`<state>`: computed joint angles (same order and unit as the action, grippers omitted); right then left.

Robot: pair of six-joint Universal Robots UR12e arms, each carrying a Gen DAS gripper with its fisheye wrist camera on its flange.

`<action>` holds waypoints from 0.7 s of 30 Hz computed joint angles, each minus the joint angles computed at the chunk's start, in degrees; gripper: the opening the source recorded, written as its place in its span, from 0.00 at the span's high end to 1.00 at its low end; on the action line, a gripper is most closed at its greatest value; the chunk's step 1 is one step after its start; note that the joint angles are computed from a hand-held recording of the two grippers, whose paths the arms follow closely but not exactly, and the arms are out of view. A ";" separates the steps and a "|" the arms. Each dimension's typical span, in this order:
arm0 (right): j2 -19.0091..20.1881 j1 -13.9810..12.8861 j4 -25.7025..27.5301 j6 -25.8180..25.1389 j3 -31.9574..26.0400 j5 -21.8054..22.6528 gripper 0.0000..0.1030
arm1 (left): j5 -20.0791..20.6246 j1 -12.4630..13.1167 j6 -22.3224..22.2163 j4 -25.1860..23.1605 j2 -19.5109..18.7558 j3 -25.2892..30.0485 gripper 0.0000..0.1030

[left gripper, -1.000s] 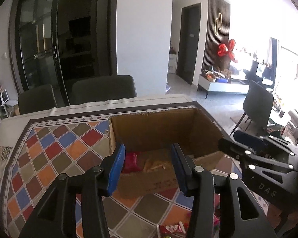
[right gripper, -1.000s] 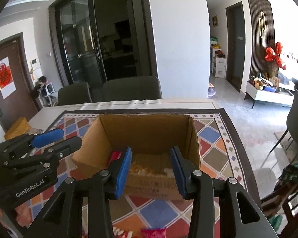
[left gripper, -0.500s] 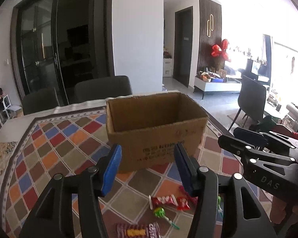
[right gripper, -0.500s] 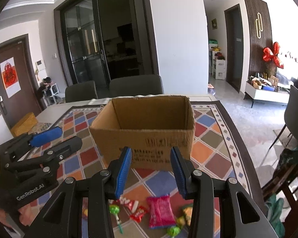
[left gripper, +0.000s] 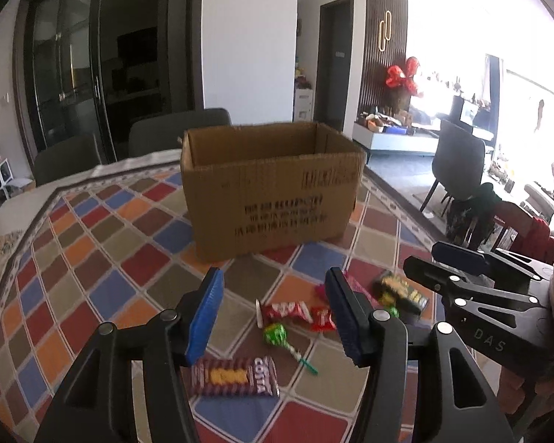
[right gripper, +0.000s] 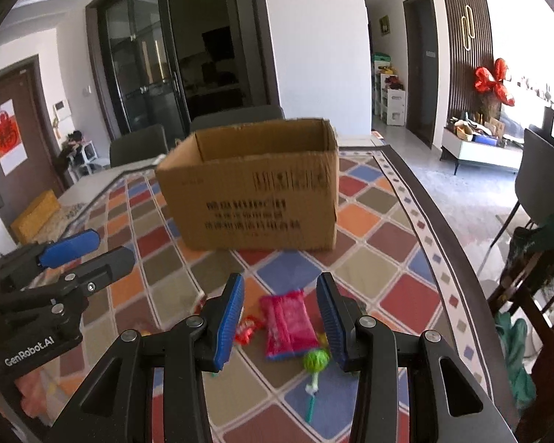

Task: Organize snacks
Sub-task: 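Withdraw both grippers from the box toward the remaining snacks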

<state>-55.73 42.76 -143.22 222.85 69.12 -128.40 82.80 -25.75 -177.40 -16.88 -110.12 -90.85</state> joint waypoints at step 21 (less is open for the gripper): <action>-0.31 0.93 4.40 8.21 3.82 1.33 0.59 | 0.77 -0.36 -1.90 0.09 -1.07 -3.67 0.46</action>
